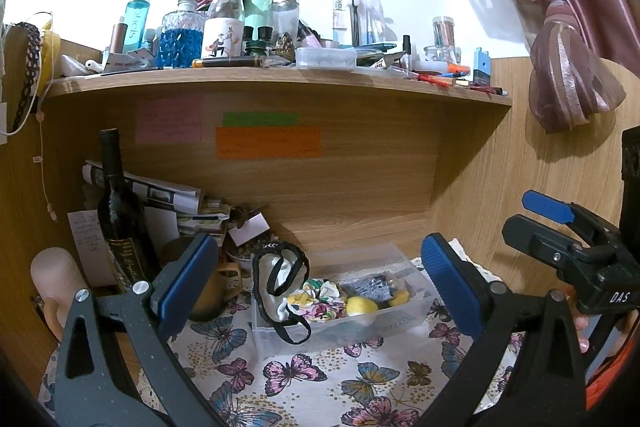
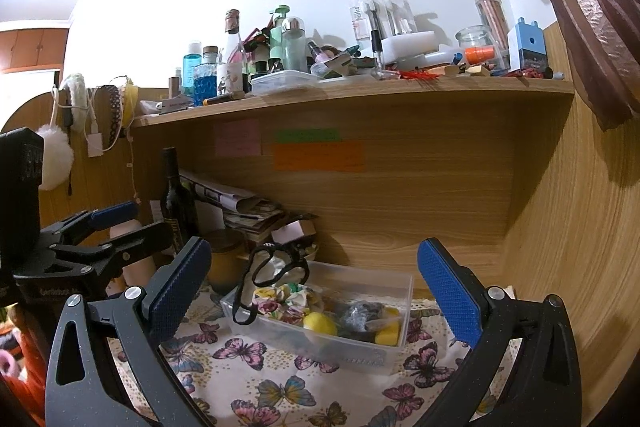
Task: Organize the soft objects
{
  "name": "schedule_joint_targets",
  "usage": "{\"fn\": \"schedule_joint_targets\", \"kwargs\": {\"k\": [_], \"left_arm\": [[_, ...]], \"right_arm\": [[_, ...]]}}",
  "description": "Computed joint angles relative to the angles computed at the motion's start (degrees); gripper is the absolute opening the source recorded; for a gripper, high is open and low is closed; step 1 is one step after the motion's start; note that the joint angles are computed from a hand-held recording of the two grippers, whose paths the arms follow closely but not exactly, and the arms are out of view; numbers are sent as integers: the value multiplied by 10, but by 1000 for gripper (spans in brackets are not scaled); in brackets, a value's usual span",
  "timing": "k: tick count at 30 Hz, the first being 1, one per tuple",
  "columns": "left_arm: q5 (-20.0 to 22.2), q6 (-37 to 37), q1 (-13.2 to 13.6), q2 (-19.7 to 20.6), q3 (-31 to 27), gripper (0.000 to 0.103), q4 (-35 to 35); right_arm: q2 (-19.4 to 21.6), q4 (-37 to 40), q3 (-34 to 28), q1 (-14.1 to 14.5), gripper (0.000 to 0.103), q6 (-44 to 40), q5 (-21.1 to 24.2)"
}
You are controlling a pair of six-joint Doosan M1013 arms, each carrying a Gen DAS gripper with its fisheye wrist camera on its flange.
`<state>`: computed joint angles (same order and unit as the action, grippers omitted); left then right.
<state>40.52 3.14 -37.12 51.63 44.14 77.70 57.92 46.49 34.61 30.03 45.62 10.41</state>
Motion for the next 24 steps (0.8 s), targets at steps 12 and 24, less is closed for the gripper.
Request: {"fn": "schedule_joint_targets", "kwargs": {"k": [12,24], "left_arm": [[0,1,0,1,-1,103,1],[-20,-3,4,-4,8,103,-2]], "right_arm": [[-1,-8,3,1,103,12,-3],[-2,-8,4,1,103,13,-5]]}}
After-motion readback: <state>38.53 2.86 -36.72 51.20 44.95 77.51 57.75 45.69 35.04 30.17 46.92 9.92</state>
